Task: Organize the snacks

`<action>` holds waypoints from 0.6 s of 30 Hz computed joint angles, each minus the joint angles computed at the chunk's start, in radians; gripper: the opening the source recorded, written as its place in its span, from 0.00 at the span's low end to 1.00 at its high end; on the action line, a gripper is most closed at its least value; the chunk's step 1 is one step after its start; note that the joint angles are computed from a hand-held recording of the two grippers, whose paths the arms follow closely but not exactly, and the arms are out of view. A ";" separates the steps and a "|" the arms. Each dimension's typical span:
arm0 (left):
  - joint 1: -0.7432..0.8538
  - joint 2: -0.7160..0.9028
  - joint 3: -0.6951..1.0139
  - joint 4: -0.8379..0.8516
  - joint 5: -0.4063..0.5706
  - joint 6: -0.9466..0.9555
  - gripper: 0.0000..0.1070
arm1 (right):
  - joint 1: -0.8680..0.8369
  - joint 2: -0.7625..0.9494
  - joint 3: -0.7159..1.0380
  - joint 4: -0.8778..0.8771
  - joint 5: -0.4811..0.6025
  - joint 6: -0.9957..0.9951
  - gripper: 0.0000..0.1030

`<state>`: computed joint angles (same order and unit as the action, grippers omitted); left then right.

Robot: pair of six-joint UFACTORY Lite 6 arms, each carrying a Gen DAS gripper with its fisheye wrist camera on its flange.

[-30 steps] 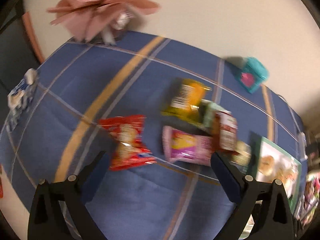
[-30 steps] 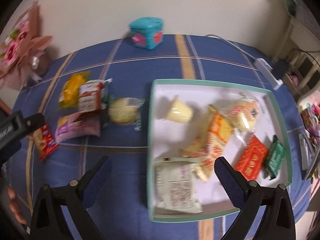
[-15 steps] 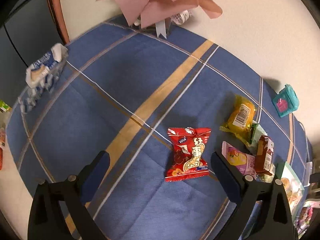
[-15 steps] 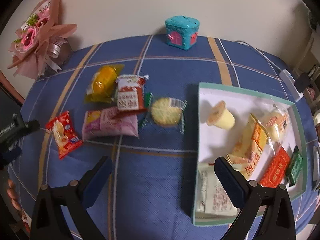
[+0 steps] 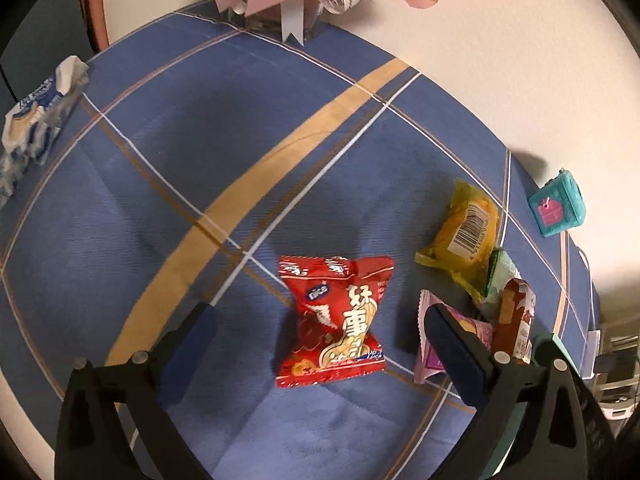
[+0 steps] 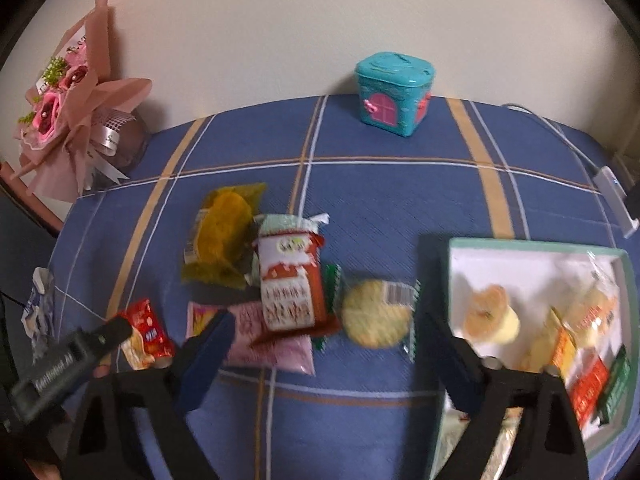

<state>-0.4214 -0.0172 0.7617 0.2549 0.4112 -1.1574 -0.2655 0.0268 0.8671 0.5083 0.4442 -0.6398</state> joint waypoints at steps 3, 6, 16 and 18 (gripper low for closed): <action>0.021 0.017 -0.005 -0.057 -0.058 0.065 0.96 | 0.025 0.062 0.043 0.006 -0.008 0.002 0.77; 0.019 0.038 0.007 -0.023 -0.045 0.026 0.96 | 0.047 0.115 0.080 0.025 -0.005 -0.005 0.64; 0.050 0.090 0.012 -0.207 -0.073 0.201 0.66 | 0.096 0.219 0.150 -0.004 0.001 0.045 0.41; 0.051 0.089 0.010 -0.239 -0.069 0.225 0.44 | 0.089 0.206 0.138 0.015 0.007 0.027 0.41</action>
<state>-0.3701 0.0717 0.7716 0.0155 0.3418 -0.9322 -0.1761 0.2324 1.0055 0.5229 0.4516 -0.6127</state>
